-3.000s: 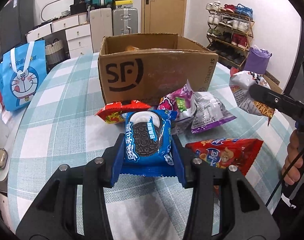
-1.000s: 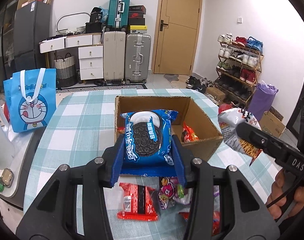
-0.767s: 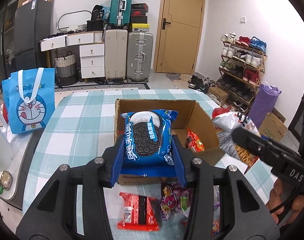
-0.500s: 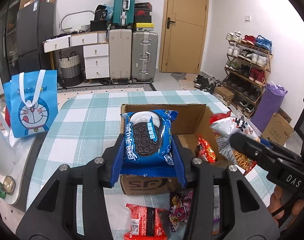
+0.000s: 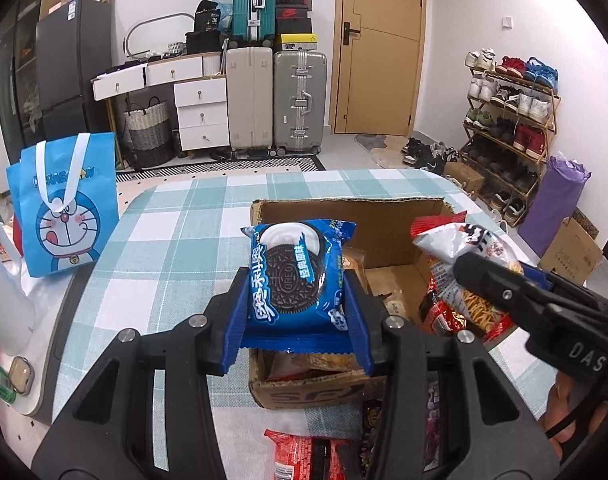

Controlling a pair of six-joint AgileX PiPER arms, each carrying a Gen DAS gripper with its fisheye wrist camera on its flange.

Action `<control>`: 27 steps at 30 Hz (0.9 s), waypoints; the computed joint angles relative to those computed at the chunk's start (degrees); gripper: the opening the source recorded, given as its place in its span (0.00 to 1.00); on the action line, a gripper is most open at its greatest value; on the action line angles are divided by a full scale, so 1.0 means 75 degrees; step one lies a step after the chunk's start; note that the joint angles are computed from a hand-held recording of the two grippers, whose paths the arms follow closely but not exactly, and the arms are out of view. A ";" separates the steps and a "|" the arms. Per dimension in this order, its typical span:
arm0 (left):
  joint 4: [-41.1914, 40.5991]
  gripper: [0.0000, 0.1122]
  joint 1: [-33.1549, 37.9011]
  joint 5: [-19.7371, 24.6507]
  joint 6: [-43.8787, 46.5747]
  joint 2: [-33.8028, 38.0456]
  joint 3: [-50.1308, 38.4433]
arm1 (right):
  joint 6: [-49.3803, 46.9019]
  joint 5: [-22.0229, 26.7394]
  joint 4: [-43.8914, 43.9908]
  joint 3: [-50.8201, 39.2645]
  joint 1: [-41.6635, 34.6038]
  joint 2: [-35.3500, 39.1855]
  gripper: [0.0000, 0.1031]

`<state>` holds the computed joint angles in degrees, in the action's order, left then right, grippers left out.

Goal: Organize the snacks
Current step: 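Drop both packs into the box and open both tools, then withdraw both tools and move the right tool to the red chip bag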

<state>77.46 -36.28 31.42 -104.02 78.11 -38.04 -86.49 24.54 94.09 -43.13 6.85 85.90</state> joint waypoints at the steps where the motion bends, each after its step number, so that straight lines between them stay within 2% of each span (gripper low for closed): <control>1: 0.0139 0.37 0.0096 -0.0138 -0.0146 0.0065 0.0008 | 0.0008 -0.0024 0.0026 -0.0051 0.0005 0.0089 0.51; 4: 0.0478 0.37 0.0139 -0.0203 -0.0351 0.0315 -0.0014 | -0.0064 -0.0097 0.0140 -0.0220 0.0066 0.0340 0.51; 7: 0.0440 0.37 0.0035 -0.0074 -0.0205 0.0499 -0.0111 | 0.0369 -0.0016 -0.0400 -0.0343 0.0107 0.0381 0.52; 9: 0.0441 0.39 -0.0026 -0.0100 -0.0225 0.0454 -0.0093 | -0.0034 -0.0095 -0.0119 -0.0181 0.0103 0.0166 0.55; 11: 0.0492 0.50 -0.0044 -0.0232 -0.0284 0.0326 -0.0007 | -0.0650 -0.0290 0.0420 0.0095 0.0055 -0.0153 0.82; 13: 0.0780 0.72 -0.0216 -0.0080 -0.0742 0.0098 0.0226 | -0.1175 -0.0074 0.0746 0.0367 -0.0214 -0.0428 0.88; 15: 0.1160 0.75 -0.0426 0.0064 -0.1243 -0.0226 0.0564 | -0.1085 0.0264 0.0419 0.0533 -0.0619 -0.0643 0.91; 17: 0.0932 0.77 -0.0483 -0.0075 -0.1026 -0.0614 0.0803 | -0.0636 0.0616 -0.0131 0.0648 -0.1062 -0.0839 0.96; 18: 0.0673 0.85 -0.0544 -0.0096 -0.0854 -0.0818 0.0919 | -0.0396 0.0840 -0.0401 0.0691 -0.1290 -0.0902 0.97; 19: 0.0565 0.91 -0.0674 0.0036 -0.0837 -0.0966 0.1017 | -0.0105 0.1240 -0.0753 0.0724 -0.1627 -0.0935 0.99; 22: 0.0484 0.91 -0.1485 0.0916 -0.1029 -0.1539 0.1426 | -0.0191 0.2383 -0.1141 0.0944 -0.2488 -0.1052 0.99; 27: -0.0461 0.91 -0.2984 0.2331 -0.0792 -0.2340 0.1826 | -0.0497 0.3321 -0.1575 0.1530 -0.3276 -0.1535 0.99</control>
